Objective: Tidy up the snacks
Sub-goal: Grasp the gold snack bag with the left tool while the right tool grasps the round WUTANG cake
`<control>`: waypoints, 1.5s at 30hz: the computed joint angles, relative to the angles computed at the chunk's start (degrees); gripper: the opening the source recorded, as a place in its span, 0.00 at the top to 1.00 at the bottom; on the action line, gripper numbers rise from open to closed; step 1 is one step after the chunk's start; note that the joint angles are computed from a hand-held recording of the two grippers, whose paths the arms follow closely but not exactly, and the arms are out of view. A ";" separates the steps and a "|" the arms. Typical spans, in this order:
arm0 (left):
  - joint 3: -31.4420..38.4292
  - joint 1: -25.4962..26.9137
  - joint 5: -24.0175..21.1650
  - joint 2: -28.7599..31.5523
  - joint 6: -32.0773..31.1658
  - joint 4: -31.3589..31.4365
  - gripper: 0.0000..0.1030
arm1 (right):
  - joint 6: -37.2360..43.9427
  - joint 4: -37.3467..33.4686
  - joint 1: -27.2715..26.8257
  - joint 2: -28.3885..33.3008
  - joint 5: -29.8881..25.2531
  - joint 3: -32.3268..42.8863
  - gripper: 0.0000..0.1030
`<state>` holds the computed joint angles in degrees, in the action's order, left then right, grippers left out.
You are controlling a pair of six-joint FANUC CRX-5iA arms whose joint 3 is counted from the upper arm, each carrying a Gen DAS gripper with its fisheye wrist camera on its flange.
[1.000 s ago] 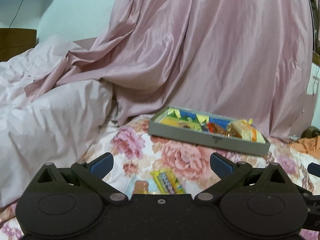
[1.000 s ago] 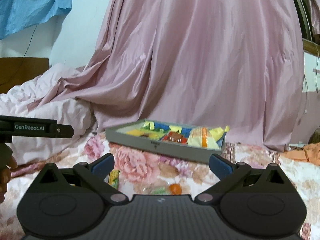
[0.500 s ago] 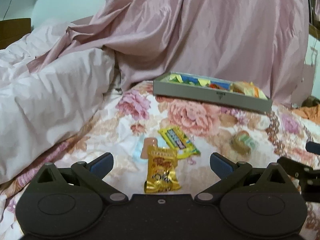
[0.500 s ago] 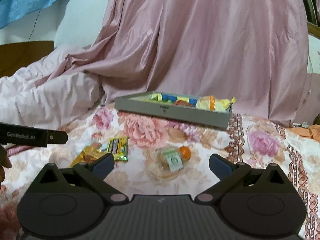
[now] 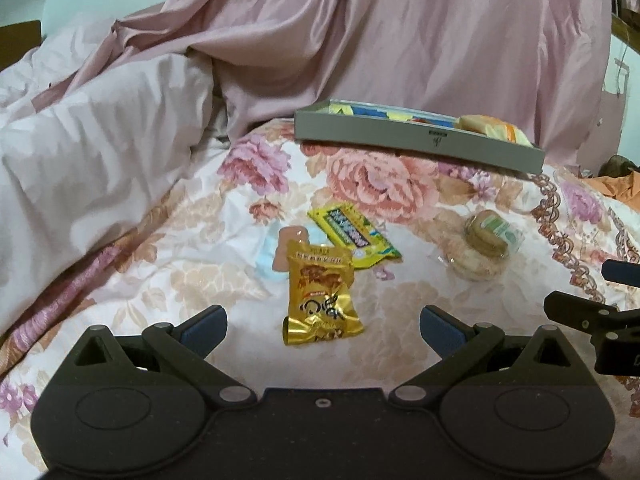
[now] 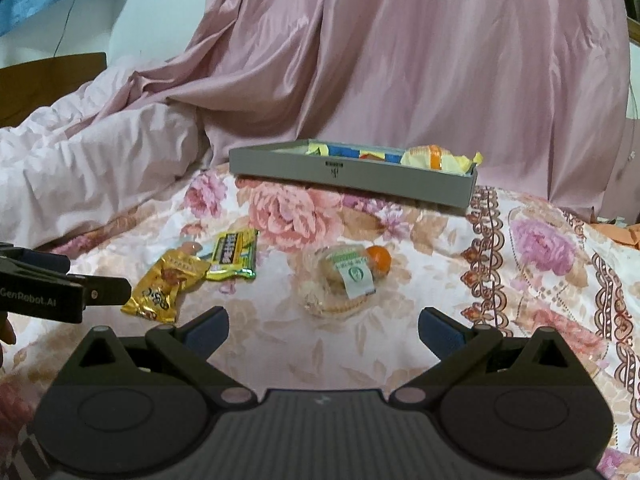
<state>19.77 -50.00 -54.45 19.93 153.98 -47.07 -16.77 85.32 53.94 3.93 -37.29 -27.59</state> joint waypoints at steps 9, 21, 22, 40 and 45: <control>-0.07 1.45 0.86 0.68 -1.09 2.10 0.01 | 3.24 -4.90 -0.18 1.34 0.78 1.21 0.00; 1.78 2.51 1.08 2.81 -3.34 3.63 0.01 | 6.33 -7.90 -0.73 2.87 2.37 2.56 0.00; 2.12 2.63 0.90 3.12 -3.46 3.77 0.01 | 6.38 -7.71 -0.94 3.04 2.49 2.70 0.00; 7.81 5.46 1.60 8.68 -5.95 5.76 0.01 | -3.95 11.31 -11.01 9.11 10.81 6.78 0.00; 8.34 6.09 2.52 9.40 -8.57 7.30 0.01 | -4.19 12.23 -12.26 10.87 10.83 8.46 0.00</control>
